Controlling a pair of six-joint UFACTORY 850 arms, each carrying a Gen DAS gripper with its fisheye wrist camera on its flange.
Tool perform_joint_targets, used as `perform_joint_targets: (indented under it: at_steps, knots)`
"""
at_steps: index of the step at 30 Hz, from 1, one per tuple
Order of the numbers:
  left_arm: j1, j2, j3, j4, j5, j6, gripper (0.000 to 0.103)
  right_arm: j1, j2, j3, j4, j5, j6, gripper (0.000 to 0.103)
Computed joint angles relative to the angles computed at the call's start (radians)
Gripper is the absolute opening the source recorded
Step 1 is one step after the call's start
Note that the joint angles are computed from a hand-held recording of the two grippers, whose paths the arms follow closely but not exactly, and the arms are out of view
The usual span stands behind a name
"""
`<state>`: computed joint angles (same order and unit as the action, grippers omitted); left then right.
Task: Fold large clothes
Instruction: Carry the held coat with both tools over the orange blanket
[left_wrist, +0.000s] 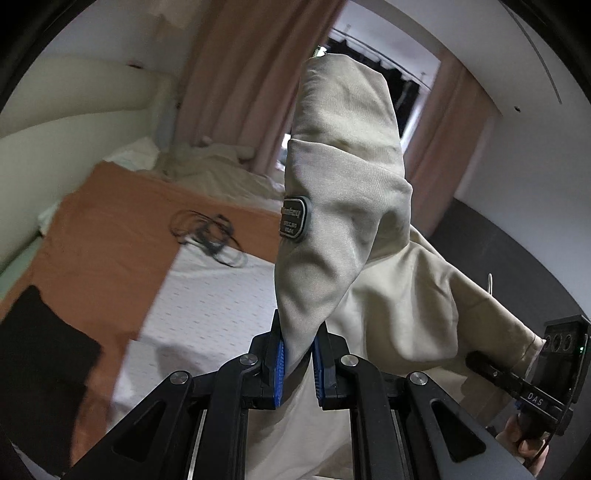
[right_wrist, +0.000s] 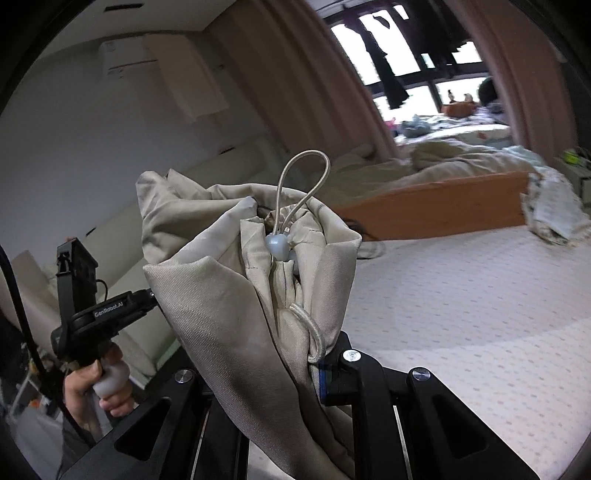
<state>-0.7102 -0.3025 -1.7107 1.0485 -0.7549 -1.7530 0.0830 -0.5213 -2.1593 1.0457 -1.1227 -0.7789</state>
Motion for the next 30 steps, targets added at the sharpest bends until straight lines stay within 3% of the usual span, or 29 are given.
perform_joint_targets:
  at_steps: [6,11,22,30]
  knots:
    - [0.056,0.216,0.253,0.074,0.016,-0.116,0.012,0.115,-0.015,-0.035,-0.004,0.008,0.006,0.013]
    - [0.075,0.364,0.395,0.112,-0.05,-0.154,0.012,0.216,-0.035,-0.076,-0.013,0.001,0.031,0.013]
    - [0.058,0.633,0.6,0.092,-0.311,-0.132,0.012,0.433,-0.045,-0.086,-0.024,-0.01,0.024,0.013]
    - [0.064,0.745,0.674,0.076,-0.461,-0.138,0.012,0.571,-0.03,-0.05,-0.029,-0.05,0.011,0.013]
